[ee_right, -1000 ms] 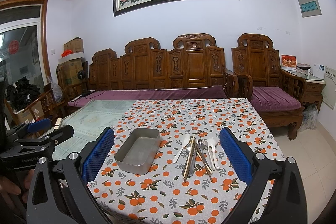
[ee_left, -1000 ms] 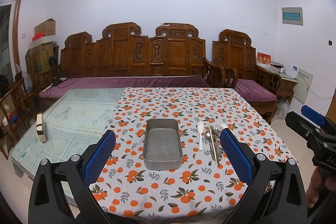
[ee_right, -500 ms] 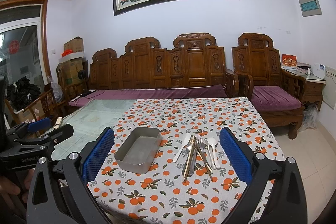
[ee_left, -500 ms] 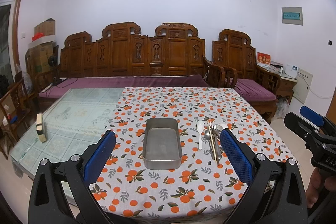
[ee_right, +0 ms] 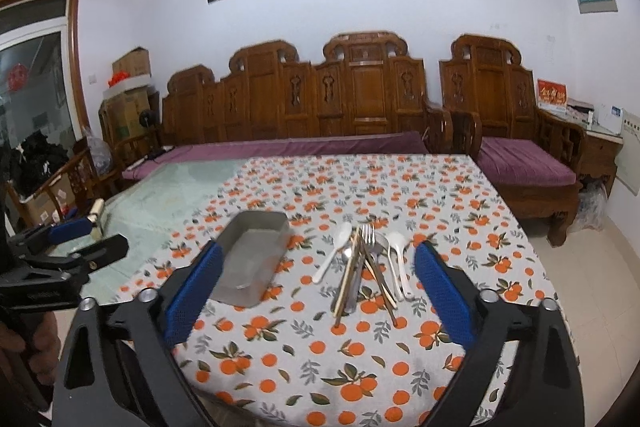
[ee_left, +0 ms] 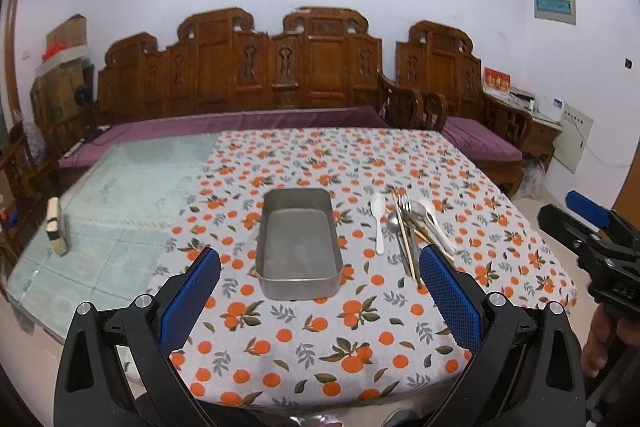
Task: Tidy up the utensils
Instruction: 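Reach the right gripper to the white plastic ladle and grasp its handle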
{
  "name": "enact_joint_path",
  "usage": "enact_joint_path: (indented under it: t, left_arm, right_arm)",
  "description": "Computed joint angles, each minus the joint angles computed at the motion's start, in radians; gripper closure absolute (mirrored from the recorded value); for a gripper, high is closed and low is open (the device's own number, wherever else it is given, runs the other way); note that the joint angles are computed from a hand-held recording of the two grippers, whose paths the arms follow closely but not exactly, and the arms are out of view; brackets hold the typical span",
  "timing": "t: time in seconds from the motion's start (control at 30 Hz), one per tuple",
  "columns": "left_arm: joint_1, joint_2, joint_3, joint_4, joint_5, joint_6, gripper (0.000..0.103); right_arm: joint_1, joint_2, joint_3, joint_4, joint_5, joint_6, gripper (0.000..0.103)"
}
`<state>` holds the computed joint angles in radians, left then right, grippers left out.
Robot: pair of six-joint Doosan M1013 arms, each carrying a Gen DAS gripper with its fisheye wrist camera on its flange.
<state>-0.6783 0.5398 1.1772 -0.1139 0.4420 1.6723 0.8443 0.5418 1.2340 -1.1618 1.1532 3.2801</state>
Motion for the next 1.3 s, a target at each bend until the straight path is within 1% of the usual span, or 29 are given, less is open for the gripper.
enact_joint_path:
  t: [0.07,0.1,0.17,0.2,0.27,0.3,0.37,0.43,0.53,0.63,0.73,0.87,0.93,1.03,1.1,1.23,1.3]
  left_arm:
    - [0.003,0.018,-0.024,-0.04,0.026,0.04,0.007]
    - [0.004,0.029,-0.037,-0.058,0.039,0.061,0.007]
    - [0.003,0.051,-0.069,-0.072,0.067,0.084,0.007]
    - [0.002,0.06,-0.082,-0.074,0.077,0.09,0.007]
    - [0.001,0.086,-0.12,-0.089,0.105,0.113,0.007]
    - [0.0,0.097,-0.138,-0.088,0.117,0.117,0.007]
    - [-0.004,0.129,-0.186,-0.092,0.149,0.131,0.007]
    - [-0.005,0.157,-0.229,-0.098,0.179,0.141,0.007]
    - [-0.01,0.204,-0.3,-0.094,0.228,0.145,0.007]
    - [-0.015,0.25,-0.374,-0.082,0.276,0.14,0.007]
    - [-0.021,0.292,-0.442,-0.061,0.319,0.122,0.007]
    - [-0.027,0.33,-0.504,-0.048,0.359,0.108,0.007]
    - [-0.032,0.35,-0.536,-0.047,0.379,0.103,0.007]
    - [-0.039,0.381,-0.584,-0.044,0.414,0.097,0.007]
    - [-0.046,0.401,-0.615,-0.029,0.431,0.089,0.007]
    - [-0.055,0.448,-0.685,-0.012,0.477,0.086,0.007]
    - [-0.059,0.478,-0.733,-0.014,0.512,0.089,0.007]
  right_arm:
    - [-0.015,-0.003,0.012,0.024,-0.022,-0.009,0.018]
    - [-0.024,-0.006,0.022,0.032,-0.04,-0.012,0.02]
    - [-0.044,-0.01,0.036,0.054,-0.065,-0.026,0.028]
    - [-0.054,-0.013,0.043,0.061,-0.079,-0.029,0.031]
    - [-0.077,-0.017,0.057,0.079,-0.114,-0.039,0.04]
    - [-0.088,-0.017,0.06,0.089,-0.127,-0.048,0.043]
    - [-0.112,-0.018,0.067,0.103,-0.156,-0.068,0.055]
    - [-0.135,-0.018,0.074,0.123,-0.189,-0.092,0.06]
    - [-0.17,-0.018,0.083,0.15,-0.225,-0.126,0.066]
    - [-0.205,-0.016,0.091,0.186,-0.255,-0.156,0.07]
    - [-0.241,-0.016,0.104,0.215,-0.3,-0.188,0.071]
    - [-0.288,-0.009,0.114,0.277,-0.346,-0.261,0.072]
    - [-0.303,-0.003,0.118,0.297,-0.355,-0.294,0.073]
    - [-0.327,0.001,0.137,0.346,-0.396,-0.31,0.073]
    - [-0.336,0.004,0.148,0.368,-0.415,-0.306,0.073]
    - [-0.351,0.011,0.155,0.416,-0.452,-0.347,0.073]
    - [-0.363,0.006,0.179,0.451,-0.514,-0.349,0.073]
